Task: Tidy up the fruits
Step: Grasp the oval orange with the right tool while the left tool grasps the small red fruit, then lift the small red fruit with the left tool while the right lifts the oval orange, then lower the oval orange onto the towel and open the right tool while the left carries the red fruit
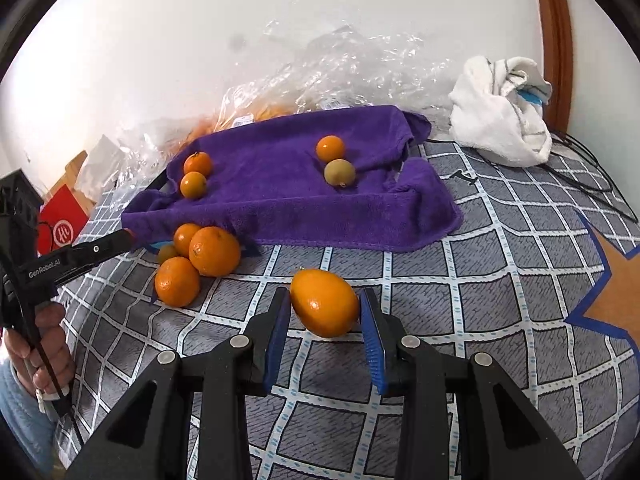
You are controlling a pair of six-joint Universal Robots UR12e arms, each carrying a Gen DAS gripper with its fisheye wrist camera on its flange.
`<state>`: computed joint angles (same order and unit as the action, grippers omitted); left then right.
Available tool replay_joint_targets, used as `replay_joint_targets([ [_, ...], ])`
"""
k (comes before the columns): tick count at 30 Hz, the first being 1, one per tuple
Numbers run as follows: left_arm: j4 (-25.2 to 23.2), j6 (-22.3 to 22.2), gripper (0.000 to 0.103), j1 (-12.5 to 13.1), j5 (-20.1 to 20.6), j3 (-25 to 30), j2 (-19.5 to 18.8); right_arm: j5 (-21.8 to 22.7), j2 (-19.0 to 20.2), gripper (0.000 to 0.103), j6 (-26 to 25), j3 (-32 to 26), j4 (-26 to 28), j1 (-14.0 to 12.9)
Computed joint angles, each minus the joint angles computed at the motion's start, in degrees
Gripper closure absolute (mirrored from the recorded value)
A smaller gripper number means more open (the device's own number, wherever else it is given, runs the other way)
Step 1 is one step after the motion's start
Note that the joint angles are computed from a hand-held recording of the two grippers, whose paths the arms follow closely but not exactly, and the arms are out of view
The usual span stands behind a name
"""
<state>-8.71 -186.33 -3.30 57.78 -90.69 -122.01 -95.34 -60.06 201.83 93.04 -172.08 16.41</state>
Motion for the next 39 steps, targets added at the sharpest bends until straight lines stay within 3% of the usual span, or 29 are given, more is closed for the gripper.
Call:
replay_joint_targets([
  [7, 2.73, -3.86, 0.08, 0.49, 0.32, -0.28, -0.1, -1.76, -1.12, 0.068, 3.36, 0.99, -1.21, 0.07],
  [12, 6.06, -4.8, 0.08, 0.38, 3.13, -0.88, 0.33, -2.74, -1.61, 0.068, 4.41, 0.53, -1.32, 0.01],
  [16, 5.43, -6.7, 0.08, 1.75, -2.27, -0.49, 0.87, -4.22, -1.83, 0.068, 3.82, -0.33, -1.81, 0.06],
  [20, 1.72, -2.27, 0.08, 1.25, 3.2, 0.83, 2.71, -4.81, -1.76, 0.068, 2.81, -1.75, -2.64, -0.16],
  [24, -1.96, 1.34, 0.08, 0.77, 5.74, 3.9, 2.78, -5.42, -0.89, 0.068, 2.67, -4.13, -2.65, -0.47],
  [31, -3.59, -0.32, 0.08, -0.73, 9.23, 10.55, -0.96, -3.32, 2.43, 0.068, 3.72, -9.56, -6.45, -1.69],
  [39, -0.77, -2.2, 0.08, -2.28, 14.14, 15.15, -5.49, -3.76, 6.67, 0.068, 0.46, -16.33, -4.09, -2.19],
])
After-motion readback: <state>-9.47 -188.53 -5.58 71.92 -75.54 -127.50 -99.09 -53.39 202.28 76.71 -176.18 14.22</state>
